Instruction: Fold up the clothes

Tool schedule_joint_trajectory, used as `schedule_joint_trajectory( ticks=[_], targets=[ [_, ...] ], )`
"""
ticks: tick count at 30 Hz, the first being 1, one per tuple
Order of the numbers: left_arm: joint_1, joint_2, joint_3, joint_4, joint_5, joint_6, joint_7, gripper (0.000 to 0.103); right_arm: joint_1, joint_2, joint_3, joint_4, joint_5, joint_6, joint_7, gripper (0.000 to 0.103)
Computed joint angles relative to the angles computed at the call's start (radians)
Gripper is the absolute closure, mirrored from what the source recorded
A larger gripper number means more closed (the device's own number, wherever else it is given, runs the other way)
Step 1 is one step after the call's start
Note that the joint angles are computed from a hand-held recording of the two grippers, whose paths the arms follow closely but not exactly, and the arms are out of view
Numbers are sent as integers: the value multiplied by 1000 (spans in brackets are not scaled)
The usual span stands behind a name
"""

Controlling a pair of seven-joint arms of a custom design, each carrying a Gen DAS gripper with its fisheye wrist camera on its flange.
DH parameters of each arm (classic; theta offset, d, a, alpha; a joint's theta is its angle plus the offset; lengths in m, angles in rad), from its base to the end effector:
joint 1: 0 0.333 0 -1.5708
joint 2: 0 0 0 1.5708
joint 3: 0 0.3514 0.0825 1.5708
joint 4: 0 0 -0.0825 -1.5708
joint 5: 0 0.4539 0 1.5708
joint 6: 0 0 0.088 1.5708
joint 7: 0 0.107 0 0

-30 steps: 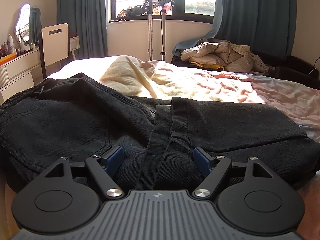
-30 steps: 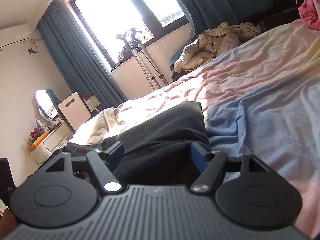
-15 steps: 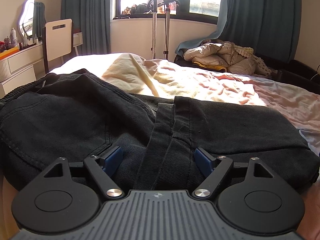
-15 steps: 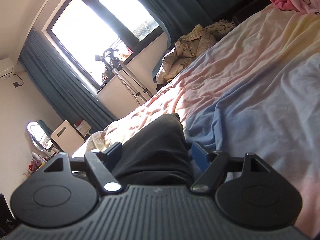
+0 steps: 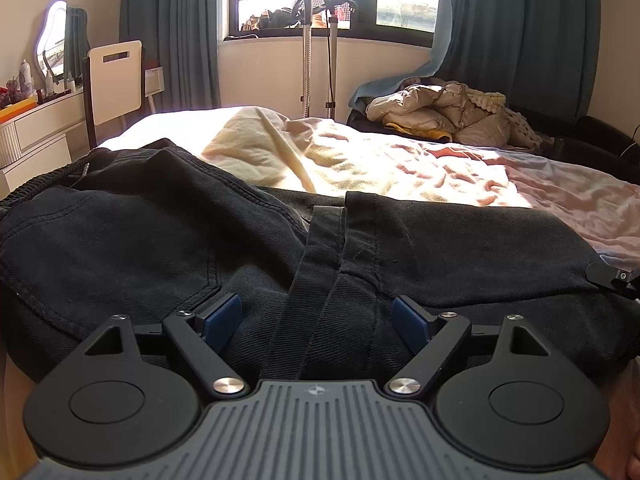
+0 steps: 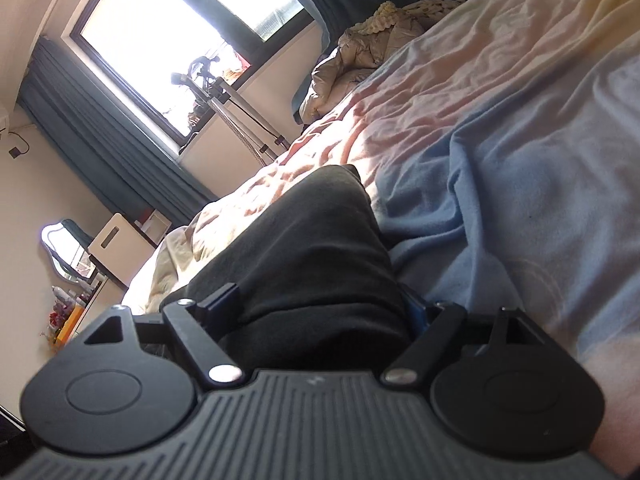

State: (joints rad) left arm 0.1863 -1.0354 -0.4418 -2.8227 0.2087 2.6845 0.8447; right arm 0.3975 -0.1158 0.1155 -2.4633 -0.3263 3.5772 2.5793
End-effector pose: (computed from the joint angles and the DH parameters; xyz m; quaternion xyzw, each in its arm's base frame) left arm 0.3447 -0.1042 0.5343 -0.7271 0.5064 -0.2647 0.3806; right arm 0.4577 0.3055 0.4737 -0.5531 0.6087 -0.0485 0.5668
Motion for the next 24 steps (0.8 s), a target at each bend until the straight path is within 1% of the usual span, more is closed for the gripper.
schedule_joint_trajectory(
  ticks=[1, 3, 4, 5, 6, 7, 8, 9, 10, 11, 12, 13, 14, 15, 16, 17, 18, 20, 21, 22, 23, 24],
  targets=[
    [1, 1, 0, 0, -1, 1, -2, 18, -3, 2, 22, 1, 33, 44, -82, 20],
    [1, 3, 2, -1, -3, 4, -5, 17, -7, 10, 45, 0, 76, 130, -161, 20],
    [0, 4, 4, -2, -4, 6, -6, 17, 0, 21, 33, 6, 70, 165, -126, 20],
    [1, 5, 4, -4, -5, 15, -8, 16, 3, 25, 25, 8, 78, 143, -82, 20],
    [2, 6, 4, -7, -6, 24, -9, 15, 6, 21, 3, 13, 32, 66, 23, 21],
    [4, 7, 1, -7, -8, 29, -14, 14, 9, 24, -35, 26, -84, 2, 187, 21],
    [7, 8, -2, -7, -10, 34, -19, 14, 33, 44, -94, 39, -212, -7, 360, 25],
    [10, 8, -6, -6, -10, 35, -22, 14, 34, 67, -119, 43, -290, 29, 462, 29],
    [13, 7, -10, -8, -10, 40, -27, 14, 17, 58, -109, 48, -334, 11, 494, 32],
    [17, 5, -14, -10, -9, 45, -32, 14, 6, 49, -88, 43, -307, -6, 460, 35],
    [15, 2, -9, -13, -13, 51, -34, 14, -4, 27, -59, 41, -271, -55, 406, 39],
    [13, -1, -4, -17, -17, 57, -35, 14, -26, 7, -6, 28, -164, -84, 295, 49],
    [9, -10, 5, -24, -26, 63, -39, 14, -63, -11, 66, 17, -37, -110, 167, 59],
    [1, -23, 15, -33, -38, 74, -43, 14, -117, -29, 154, 10, 96, -132, 42, 64],
    [-7, -36, 27, -42, -52, 82, -47, 14, -167, -48, 223, 2, 186, -145, -27, 71],
    [-12, -55, 36, -55, -70, 90, -58, 14, -200, -67, 271, -5, 263, -157, -83, 75],
    [-18, -72, 48, -69, -91, 105, -69, 14, -208, -86, 284, -13, 300, -163, -85, 76],
    [-43, -85, 90, -84, -137, 110, -68, 14, -216, -125, 299, -29, 370, -176, -87, 80],
    [-54, -91, 110, -91, -161, 112, -66, 14, -240, -149, 326, -36, 394, -182, -97, 80],
    [-51, -108, 114, -93, -179, 92, -74, 14, -287, -184, 376, -47, 415, -189, -114, 81],
    [-42, -134, 102, -100, -183, 92, -79, 14, -351, -230, 442, -57, 429, -196, -130, 81],
    [-33, -159, 91, -108, -185, 93, -84, 14, -386, -265, 477, -65, 429, -199, -127, 81]
  ],
)
